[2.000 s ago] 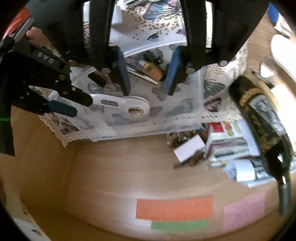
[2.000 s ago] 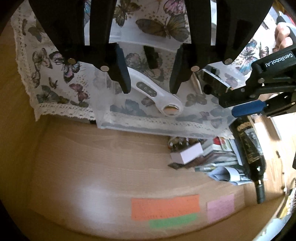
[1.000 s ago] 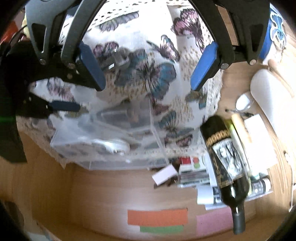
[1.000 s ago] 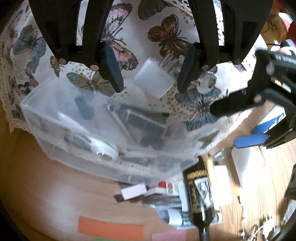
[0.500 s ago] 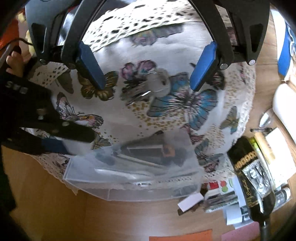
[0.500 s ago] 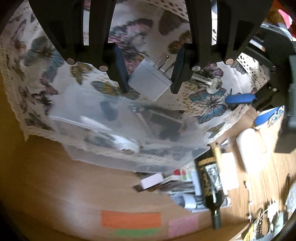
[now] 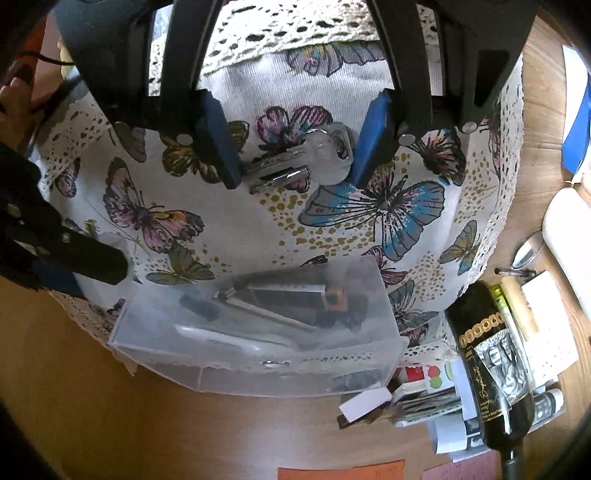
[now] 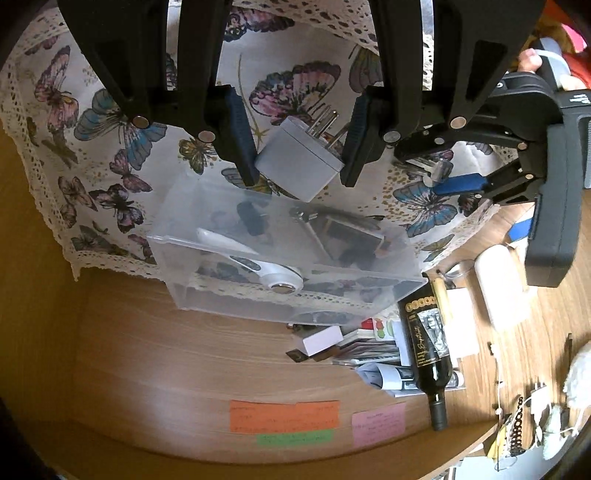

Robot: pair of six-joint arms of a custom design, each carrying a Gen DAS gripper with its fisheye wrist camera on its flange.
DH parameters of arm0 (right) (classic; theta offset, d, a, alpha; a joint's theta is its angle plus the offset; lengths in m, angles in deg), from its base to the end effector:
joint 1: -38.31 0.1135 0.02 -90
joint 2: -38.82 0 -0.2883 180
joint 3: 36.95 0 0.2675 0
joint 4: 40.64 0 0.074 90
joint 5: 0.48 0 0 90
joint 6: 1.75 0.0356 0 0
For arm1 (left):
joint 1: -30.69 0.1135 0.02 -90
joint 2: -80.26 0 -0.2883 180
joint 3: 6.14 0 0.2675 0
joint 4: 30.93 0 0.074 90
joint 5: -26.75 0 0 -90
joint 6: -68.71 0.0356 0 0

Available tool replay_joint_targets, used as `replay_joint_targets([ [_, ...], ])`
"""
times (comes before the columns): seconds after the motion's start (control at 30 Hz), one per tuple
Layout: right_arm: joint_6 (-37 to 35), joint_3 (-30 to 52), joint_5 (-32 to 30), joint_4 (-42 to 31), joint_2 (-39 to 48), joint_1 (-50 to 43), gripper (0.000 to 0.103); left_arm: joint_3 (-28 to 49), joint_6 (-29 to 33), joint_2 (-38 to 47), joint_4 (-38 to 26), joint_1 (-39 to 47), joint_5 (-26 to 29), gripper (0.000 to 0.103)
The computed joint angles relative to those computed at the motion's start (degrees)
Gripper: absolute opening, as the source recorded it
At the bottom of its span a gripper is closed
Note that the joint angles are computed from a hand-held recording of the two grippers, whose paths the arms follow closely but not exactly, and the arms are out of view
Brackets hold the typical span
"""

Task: Organize rigid objects
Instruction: 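Grasp the white plug charger with the right tool while the left grasps the keys, then lower the charger and keys into the clear box and open both tools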

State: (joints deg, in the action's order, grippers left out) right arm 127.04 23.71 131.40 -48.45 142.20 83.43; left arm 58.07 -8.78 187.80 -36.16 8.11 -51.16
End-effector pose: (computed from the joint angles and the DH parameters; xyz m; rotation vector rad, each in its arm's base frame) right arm 0.2618 0.2292 0.1349 0.1772 2.1775 -0.0968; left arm 0.3420 -0.1503 0.1233 0.8215 2.2771 -0.3355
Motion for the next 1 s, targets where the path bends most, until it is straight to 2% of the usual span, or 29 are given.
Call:
replay_joint_targets([
  [0.23, 0.0, -0.2, 1.4, 0.2, -1.5, 0.2, 0.042, -1.6, 0.8, -5.4, 2.0, 0.8, 3.2, 0.061],
  [0.5, -2.8, 0.0, 3.6, -0.3, -5.0, -1.1, 0.042, 4.7, -1.2, -6.9, -1.9, 1.5, 9.1, 0.06],
  [0.77, -8.0, 1.0, 2.5, 1.8, -8.4, -5.3, 0.042, 10.1, -3.8, -7.8, -1.9, 1.0, 9.9, 0.06],
  [1.0, -12.1, 6.0, 1.7, 0.8, -6.5, -9.3, 0.042, 18.2, -6.3, -3.1, -3.4, 0.7, 9.1, 0.06],
])
